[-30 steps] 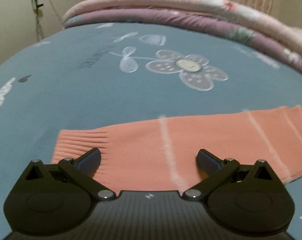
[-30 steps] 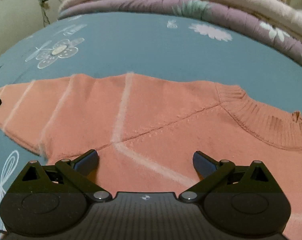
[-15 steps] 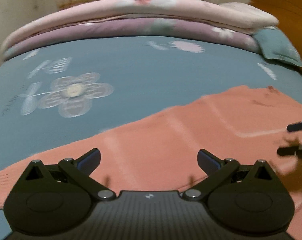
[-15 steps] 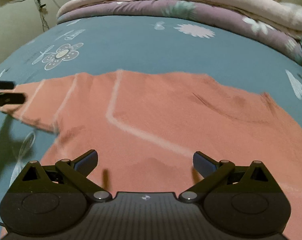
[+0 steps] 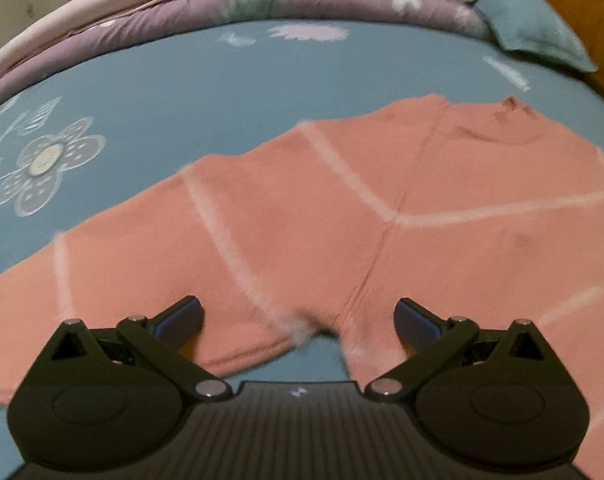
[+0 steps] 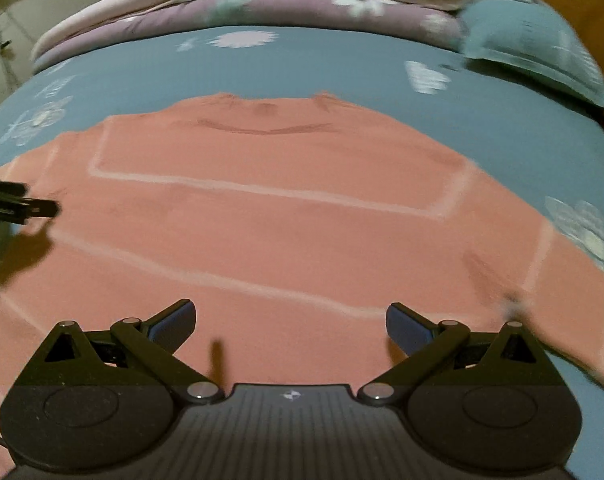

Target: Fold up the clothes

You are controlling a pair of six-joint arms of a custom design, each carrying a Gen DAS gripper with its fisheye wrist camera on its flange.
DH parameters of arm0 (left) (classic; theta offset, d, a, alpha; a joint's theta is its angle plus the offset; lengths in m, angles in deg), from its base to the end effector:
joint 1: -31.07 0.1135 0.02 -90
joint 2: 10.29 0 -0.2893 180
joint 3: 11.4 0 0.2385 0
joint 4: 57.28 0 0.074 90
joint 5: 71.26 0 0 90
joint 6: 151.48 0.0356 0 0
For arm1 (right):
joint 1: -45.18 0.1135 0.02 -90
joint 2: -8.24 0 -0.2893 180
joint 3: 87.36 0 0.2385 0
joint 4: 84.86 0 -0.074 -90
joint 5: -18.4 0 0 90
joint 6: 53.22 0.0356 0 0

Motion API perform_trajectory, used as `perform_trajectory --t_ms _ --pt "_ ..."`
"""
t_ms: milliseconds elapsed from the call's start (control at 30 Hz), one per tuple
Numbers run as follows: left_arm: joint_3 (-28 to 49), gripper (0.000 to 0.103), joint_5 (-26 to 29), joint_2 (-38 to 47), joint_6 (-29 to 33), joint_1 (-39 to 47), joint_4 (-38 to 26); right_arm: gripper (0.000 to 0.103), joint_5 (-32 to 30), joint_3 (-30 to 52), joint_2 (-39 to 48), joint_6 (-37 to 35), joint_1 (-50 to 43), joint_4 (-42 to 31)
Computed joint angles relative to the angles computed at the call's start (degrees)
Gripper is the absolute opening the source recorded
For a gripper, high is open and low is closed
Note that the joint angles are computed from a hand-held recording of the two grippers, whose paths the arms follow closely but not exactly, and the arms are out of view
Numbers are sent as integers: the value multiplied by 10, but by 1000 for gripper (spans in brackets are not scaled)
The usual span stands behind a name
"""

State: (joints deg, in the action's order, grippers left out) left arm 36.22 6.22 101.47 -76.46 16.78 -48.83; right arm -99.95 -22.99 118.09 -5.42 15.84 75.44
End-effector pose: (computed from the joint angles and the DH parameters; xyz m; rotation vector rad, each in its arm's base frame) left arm 0.2854 -0.0647 0.0777 -0.1001 2.5082 0.0706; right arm 0.2957 -0.1468 0.1200 -0.4185 2.4712 0.1910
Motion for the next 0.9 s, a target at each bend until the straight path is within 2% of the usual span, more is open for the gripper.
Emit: perform_trajectory --t_ms 100,200,300,333,367,467,567,633,700,800,867,900 --pt "0 102 -4 -46 -35 -24 -47 103 -15 20 9 -17 -46 -13" --pt "10 102 -22 -80 -53 -80 -80 103 -62 48 27 -11 -72 -30" --pt "34 102 -37 -80 -64 -141 -117 103 -137 55 58 2 -78 8" --pt "44 102 -38 -72 -68 -157 -127 103 -143 57 71 5 -74 24" --pt "53 102 -36 -63 -74 -166 -133 103 -146 60 85 9 -69 38" --pt "64 102 -29 -39 -101 -191 -140 103 -99 64 121 14 -54 70" --pt "53 102 -33 -15 -141 -207 -135 103 -95 49 133 -13 -77 93" --pt "27 102 -49 -3 -165 -220 -100 103 -93 48 129 -50 -96 67" --pt "8 102 -59 1 -177 -228 -75 103 -102 74 122 -65 -111 6" --pt "4 102 -54 -5 -197 -220 -74 103 -114 116 116 -85 -134 -81" --pt "8 102 -54 -6 -209 -217 -81 103 -152 136 111 -46 -151 -69" --pt "13 102 -56 -4 -210 -218 -87 103 -161 145 111 -13 -157 -40"
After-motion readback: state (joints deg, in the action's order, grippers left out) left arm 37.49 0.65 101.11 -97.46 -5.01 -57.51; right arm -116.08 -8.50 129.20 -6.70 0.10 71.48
